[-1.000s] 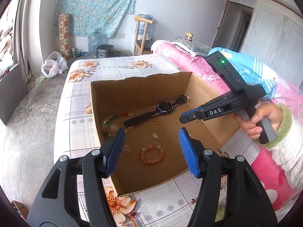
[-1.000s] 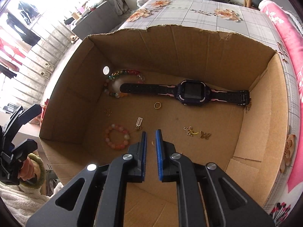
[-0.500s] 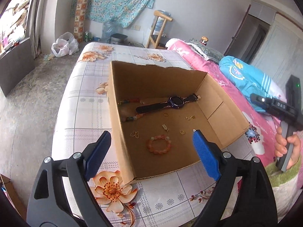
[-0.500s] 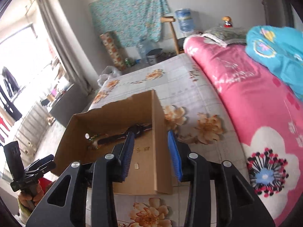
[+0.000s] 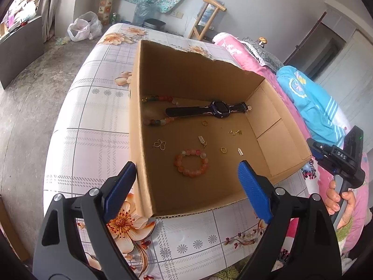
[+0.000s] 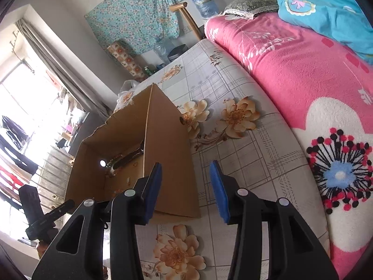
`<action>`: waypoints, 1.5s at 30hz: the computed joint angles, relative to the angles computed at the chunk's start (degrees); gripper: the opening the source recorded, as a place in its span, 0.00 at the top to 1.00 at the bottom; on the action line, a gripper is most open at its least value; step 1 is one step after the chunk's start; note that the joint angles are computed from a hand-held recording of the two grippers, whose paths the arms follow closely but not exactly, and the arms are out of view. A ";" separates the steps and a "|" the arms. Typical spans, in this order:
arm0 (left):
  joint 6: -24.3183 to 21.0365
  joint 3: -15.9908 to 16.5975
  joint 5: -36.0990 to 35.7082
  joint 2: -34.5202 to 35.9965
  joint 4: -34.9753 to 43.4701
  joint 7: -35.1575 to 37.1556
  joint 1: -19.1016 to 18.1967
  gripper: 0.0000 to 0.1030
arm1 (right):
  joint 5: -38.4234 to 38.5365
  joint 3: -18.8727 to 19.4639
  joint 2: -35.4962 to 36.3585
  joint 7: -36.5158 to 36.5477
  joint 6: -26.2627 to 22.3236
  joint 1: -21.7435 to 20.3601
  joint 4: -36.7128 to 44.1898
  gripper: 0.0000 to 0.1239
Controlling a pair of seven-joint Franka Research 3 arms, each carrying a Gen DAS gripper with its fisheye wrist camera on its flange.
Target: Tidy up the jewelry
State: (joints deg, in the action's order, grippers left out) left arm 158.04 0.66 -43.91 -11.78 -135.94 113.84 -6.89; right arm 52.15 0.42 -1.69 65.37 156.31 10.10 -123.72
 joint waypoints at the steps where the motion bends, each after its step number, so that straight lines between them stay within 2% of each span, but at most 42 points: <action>1: 0.00 -0.35 1.10 0.24 0.01 -0.87 0.28 0.17 | -0.07 -0.25 0.61 0.08 -1.56 -0.21 0.49 0.66; 4: 0.80 -0.91 2.87 0.44 -0.25 -2.27 0.36 0.17 | -1.09 -0.30 1.98 0.35 -5.99 -0.77 1.63 0.66; 6: 1.03 -0.96 3.61 0.44 -0.32 -3.02 0.30 0.17 | -0.75 -0.11 1.55 -0.13 -5.77 -0.89 1.16 0.66; 9: 1.00 -0.86 4.05 0.39 -0.33 -3.82 0.18 0.17 | 5.74 -0.84 1.67 -5.05 -11.18 -1.89 2.17 0.77; 16: 1.62 -0.82 6.19 0.41 -0.46 -6.03 -0.24 0.17 | 3.24 -0.36 0.72 -4.64 -11.27 -1.74 1.74 0.84; 21: 1.79 -0.17 3.97 0.37 -0.53 -3.52 -0.97 0.17 | 5.48 -0.94 0.59 -5.27 -13.40 -2.19 1.45 0.84; 24: 1.35 0.37 2.09 0.27 -0.49 -1.63 -1.21 0.17 | 6.30 -0.91 0.34 -6.14 -12.66 -2.19 0.94 0.84; 26: 1.24 0.53 0.72 0.23 -0.51 -0.31 -1.29 0.17 | 5.88 -0.66 0.44 -5.66 -10.50 -1.96 0.54 0.72; 28: 1.31 0.51 -0.32 0.18 -0.63 0.73 -1.27 0.17 | 5.10 -0.48 0.81 -4.95 -8.13 -1.77 0.39 0.64; 37: -1.44 1.42 -7.17 -1.00 -0.79 5.07 -0.84 0.16 | 19.13 -1.42 -0.92 -15.06 -10.67 -2.43 0.35 0.63; 41: -2.47 1.34 -10.38 -0.91 -0.55 7.55 -0.45 0.16 | 15.03 -0.45 -0.99 -15.35 -10.64 -1.19 1.52 0.63; 44: -2.34 0.27 -8.66 -0.22 -0.28 6.08 0.44 0.16 | 3.53 1.00 0.64 -7.56 -6.66 0.11 2.33 0.64; 45: -2.20 0.02 -8.26 -0.03 -0.22 5.67 0.60 0.16 | 0.24 1.24 1.25 -4.89 -5.93 0.44 2.52 0.67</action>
